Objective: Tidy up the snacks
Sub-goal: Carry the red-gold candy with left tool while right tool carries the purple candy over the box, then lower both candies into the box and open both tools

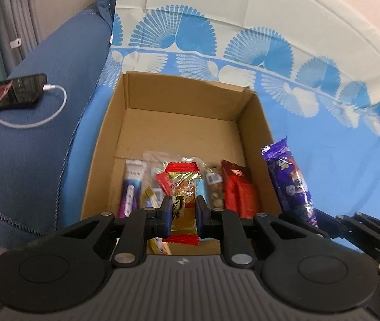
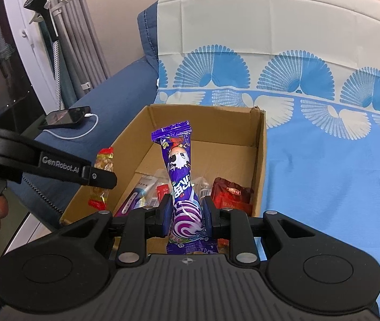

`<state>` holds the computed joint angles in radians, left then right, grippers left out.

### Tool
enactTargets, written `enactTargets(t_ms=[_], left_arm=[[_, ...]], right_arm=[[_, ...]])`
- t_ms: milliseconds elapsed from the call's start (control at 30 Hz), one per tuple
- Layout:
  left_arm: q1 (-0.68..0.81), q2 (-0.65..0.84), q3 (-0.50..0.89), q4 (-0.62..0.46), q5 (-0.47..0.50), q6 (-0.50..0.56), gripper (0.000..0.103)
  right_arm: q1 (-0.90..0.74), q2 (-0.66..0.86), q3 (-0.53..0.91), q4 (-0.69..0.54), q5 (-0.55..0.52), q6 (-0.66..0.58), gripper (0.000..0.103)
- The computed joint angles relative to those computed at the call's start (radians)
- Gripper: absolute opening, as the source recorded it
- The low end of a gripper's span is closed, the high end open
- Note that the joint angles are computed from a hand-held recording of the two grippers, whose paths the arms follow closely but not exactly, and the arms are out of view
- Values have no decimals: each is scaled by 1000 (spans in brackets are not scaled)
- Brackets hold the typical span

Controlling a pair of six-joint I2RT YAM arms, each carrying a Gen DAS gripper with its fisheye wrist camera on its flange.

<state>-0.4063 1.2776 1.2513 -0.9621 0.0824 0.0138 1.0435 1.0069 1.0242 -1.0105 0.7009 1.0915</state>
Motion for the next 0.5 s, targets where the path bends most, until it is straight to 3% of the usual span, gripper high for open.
enactTargets(t_ms=[500], left_arm=[[-31, 272, 85, 122, -107, 53, 20]], right_arm=[[-335, 58, -116, 280, -234, -237, 26]])
